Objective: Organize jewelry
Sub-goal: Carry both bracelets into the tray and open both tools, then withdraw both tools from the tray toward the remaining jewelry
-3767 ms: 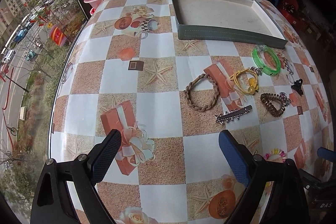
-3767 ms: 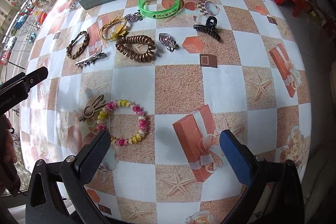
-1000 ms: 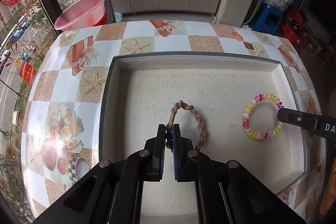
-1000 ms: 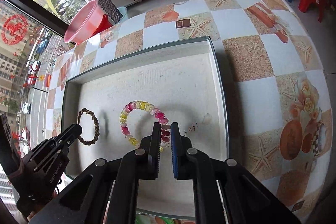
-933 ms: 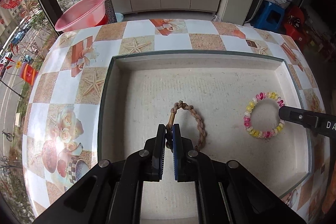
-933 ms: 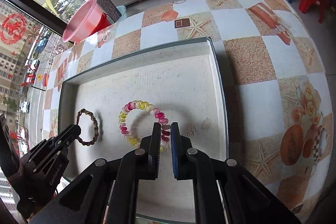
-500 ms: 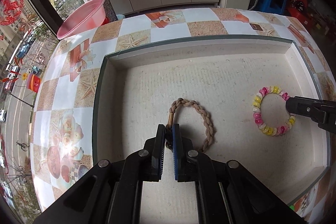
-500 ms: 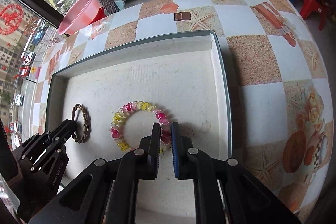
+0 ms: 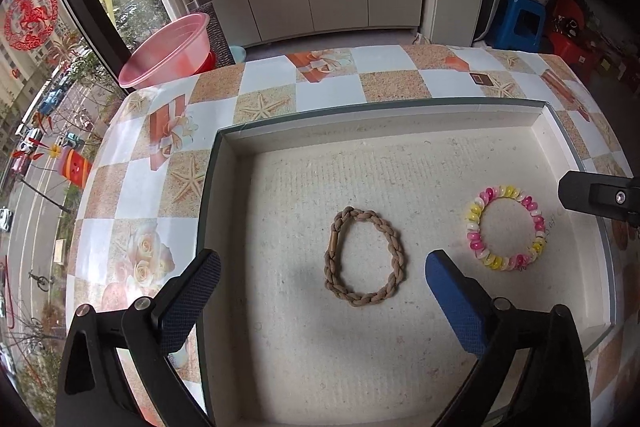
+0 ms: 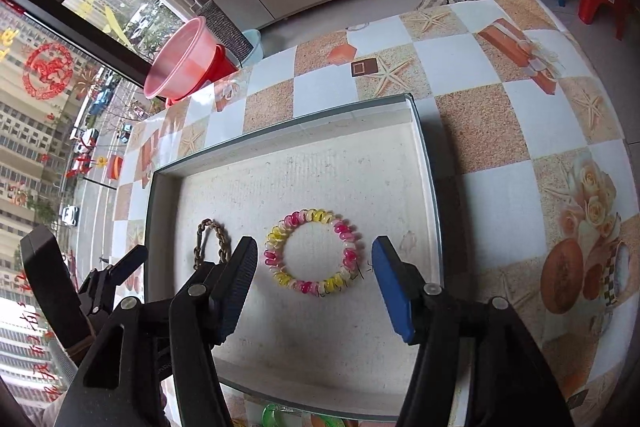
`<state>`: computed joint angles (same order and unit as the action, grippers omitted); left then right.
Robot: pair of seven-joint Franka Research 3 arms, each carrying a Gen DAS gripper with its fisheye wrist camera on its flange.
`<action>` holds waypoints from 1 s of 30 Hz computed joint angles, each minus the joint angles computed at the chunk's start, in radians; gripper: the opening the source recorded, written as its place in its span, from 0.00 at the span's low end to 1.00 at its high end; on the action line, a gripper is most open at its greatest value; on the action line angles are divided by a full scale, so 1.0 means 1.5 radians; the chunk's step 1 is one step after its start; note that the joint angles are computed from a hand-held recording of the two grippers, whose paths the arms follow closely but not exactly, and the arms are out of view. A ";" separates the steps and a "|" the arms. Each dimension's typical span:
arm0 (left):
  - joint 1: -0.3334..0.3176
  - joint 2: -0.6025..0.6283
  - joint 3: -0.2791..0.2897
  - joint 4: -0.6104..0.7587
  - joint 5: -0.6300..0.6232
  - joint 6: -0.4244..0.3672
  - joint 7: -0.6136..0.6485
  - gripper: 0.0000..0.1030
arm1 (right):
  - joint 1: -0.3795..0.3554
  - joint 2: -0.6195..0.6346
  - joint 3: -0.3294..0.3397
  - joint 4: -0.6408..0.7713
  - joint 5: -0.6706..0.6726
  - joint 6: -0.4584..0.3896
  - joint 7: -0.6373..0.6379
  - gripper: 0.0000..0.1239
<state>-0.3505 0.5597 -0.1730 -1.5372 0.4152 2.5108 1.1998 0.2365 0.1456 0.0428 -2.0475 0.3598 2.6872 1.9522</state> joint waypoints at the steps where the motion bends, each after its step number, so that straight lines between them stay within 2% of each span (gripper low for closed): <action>1: 0.005 0.003 -0.006 0.006 -0.010 -0.005 0.009 1.00 | 0.001 -0.003 0.000 -0.003 -0.001 0.002 0.002 0.51; 4: 0.006 -0.004 -0.007 0.003 -0.016 -0.002 0.012 1.00 | 0.001 -0.016 -0.001 -0.016 -0.002 0.007 0.010 0.53; 8: 0.012 -0.044 -0.010 -0.045 -0.011 0.039 0.016 1.00 | -0.002 -0.043 0.008 -0.050 0.056 0.043 -0.014 0.69; 11: 0.038 -0.080 -0.033 -0.088 -0.050 0.066 0.041 1.00 | 0.002 -0.071 0.012 -0.081 0.088 0.082 -0.022 0.75; 12: 0.046 -0.090 -0.040 -0.100 -0.067 0.069 0.052 1.00 | 0.003 -0.081 0.014 -0.091 0.109 0.093 -0.032 0.83; 14: 0.060 -0.116 -0.052 -0.129 -0.096 0.074 0.072 1.00 | 0.008 -0.100 0.016 -0.110 0.133 0.113 -0.040 0.83; 20: 0.082 -0.212 -0.059 -0.248 -0.147 0.104 0.116 1.00 | 0.012 -0.164 0.027 -0.177 0.020 0.154 0.057 0.83; 26: 0.089 -0.317 -0.051 -0.387 -0.173 0.137 0.157 1.00 | 0.028 -0.225 0.032 -0.225 0.020 0.108 0.076 0.83; 28: 0.094 -0.339 -0.052 -0.418 -0.223 0.129 0.207 1.00 | 0.031 -0.257 0.037 -0.254 0.019 0.096 0.086 0.83; 30: 0.091 -0.360 -0.046 -0.449 -0.235 0.121 0.215 1.00 | 0.030 -0.278 0.048 -0.273 0.005 0.080 0.104 0.83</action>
<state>-0.2137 0.0191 -0.2426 -2.2100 0.0634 2.6925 1.5220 0.2820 -0.2717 0.1148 -2.4571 0.3668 2.8077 2.1078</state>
